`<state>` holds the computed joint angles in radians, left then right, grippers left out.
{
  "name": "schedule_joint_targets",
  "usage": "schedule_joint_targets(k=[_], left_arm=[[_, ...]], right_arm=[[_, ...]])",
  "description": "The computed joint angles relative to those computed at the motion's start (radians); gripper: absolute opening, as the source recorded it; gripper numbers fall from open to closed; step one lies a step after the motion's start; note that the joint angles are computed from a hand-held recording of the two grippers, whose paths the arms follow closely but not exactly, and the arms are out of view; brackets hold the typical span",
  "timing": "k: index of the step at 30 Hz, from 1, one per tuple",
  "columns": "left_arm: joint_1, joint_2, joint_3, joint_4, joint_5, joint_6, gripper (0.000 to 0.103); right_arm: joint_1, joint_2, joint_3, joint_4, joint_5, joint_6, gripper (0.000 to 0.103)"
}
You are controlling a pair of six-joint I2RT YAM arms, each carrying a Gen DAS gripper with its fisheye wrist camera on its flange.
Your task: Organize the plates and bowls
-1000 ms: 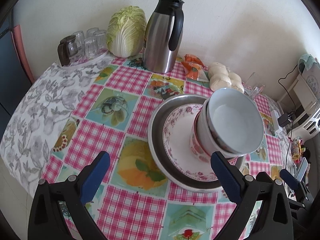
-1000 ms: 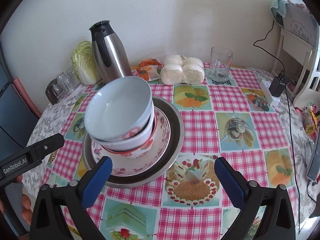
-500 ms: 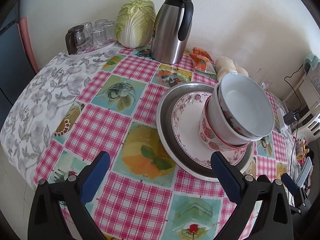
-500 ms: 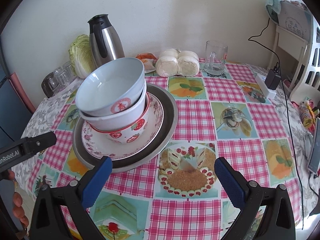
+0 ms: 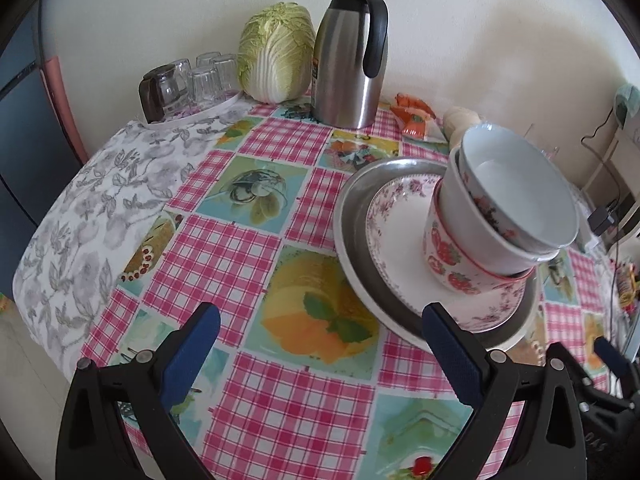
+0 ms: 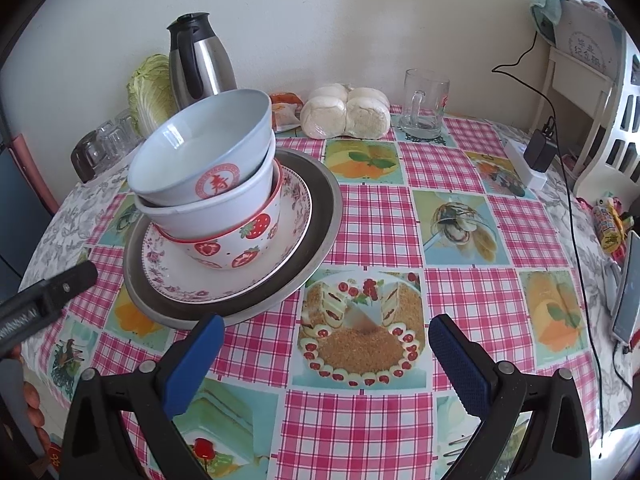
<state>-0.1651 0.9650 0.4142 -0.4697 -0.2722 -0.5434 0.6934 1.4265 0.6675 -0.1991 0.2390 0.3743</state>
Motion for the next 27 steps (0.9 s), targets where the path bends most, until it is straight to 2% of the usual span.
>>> schedule_joint_targets(k=[10, 27], left_arm=[[0.012, 0.113, 0.004, 0.016, 0.020, -0.002, 0.101], [0.008, 0.140, 0.017, 0.007, 0.020, 0.001, 0.101]], right_arm=[[-0.005, -0.001, 0.002, 0.007, -0.004, -0.001, 0.103], [-0.008, 0.017, 0.010, 0.004, -0.008, 0.004, 0.103]])
